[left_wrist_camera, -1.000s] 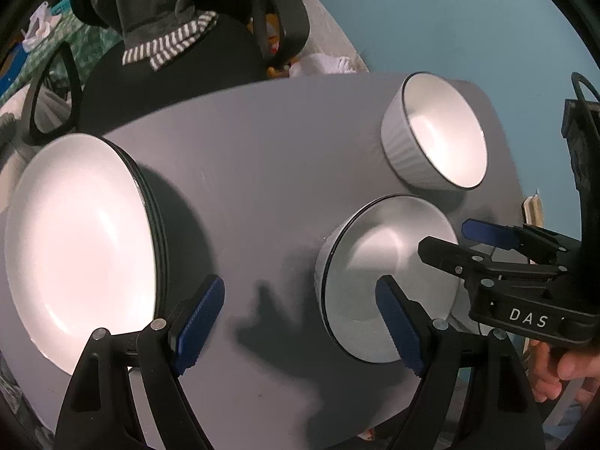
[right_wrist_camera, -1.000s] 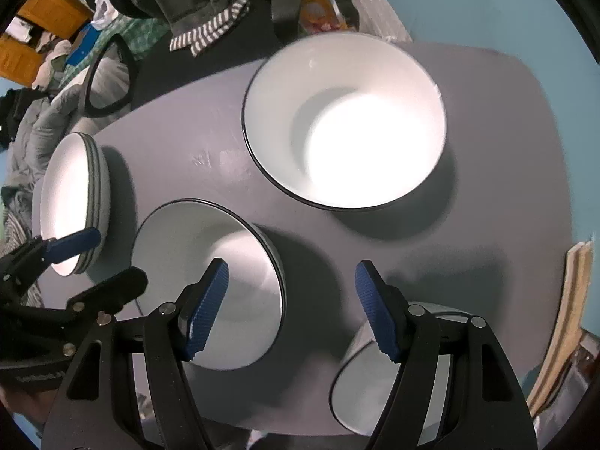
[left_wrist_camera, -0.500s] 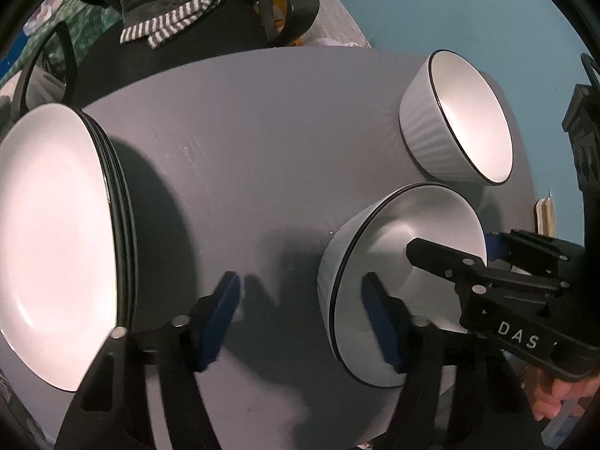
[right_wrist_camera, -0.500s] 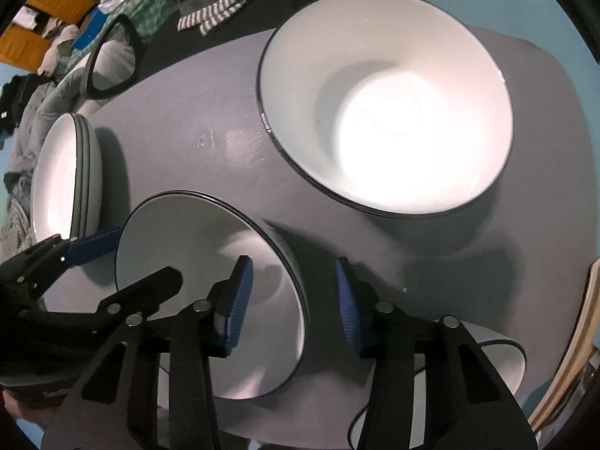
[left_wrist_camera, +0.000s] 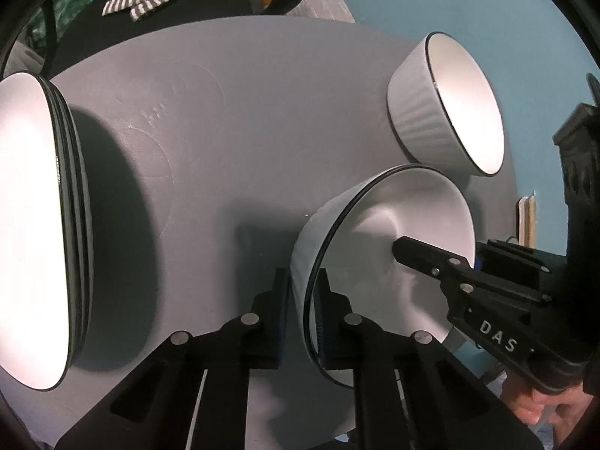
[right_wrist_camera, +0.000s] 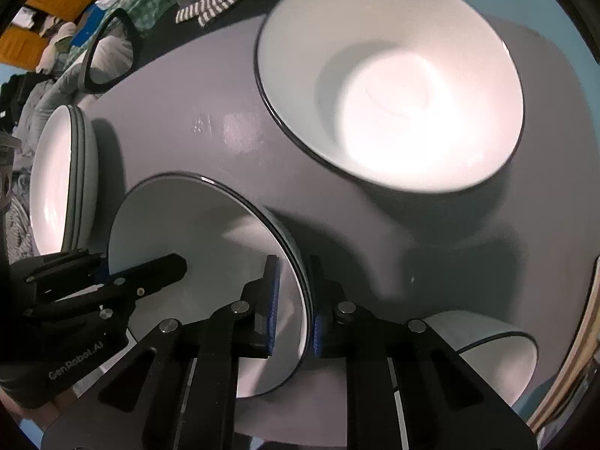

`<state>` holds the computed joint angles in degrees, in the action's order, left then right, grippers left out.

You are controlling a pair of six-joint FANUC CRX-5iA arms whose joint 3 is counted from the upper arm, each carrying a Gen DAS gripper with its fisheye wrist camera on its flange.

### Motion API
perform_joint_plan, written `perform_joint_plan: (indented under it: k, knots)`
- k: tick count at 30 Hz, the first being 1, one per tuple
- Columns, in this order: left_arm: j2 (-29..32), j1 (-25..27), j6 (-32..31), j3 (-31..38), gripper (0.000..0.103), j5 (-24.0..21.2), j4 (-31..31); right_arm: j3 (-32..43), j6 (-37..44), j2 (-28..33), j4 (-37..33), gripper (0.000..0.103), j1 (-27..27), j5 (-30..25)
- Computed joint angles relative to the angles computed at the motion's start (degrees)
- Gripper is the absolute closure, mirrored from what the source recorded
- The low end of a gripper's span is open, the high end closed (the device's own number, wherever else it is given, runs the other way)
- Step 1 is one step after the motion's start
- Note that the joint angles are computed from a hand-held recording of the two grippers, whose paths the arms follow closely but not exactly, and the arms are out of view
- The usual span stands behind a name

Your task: Organize plates and bowls

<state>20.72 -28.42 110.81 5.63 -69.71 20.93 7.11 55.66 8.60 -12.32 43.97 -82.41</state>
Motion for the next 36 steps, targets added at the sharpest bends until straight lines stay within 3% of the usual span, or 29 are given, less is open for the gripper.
perform_joint_plan:
  k: [9,27,31,36]
  knots:
    - [1.5,-0.8,1.7,2.5,0.095,-2.4,-2.1,-1.3,-1.4,-1.5,-0.2,0.096,-0.3,0.4]
    - [-0.4,-0.6,2.1,6.8,0.096,-5.3,-3.3,2.0,-6.4,-2.0,2.8,0.096,2.3,-0.6]
    - [-0.3,0.1,1.0,9.7,0.096,-6.8,-3.4,3.7,-7.3,-1.9,4.2,0.096,2.3,-1.6]
    - [4.4,-1.5,1.5,17.7,0.096,-7.8,-4.2,6.6,-7.8,-1.0,5.2,0.096,0.8,-3.2]
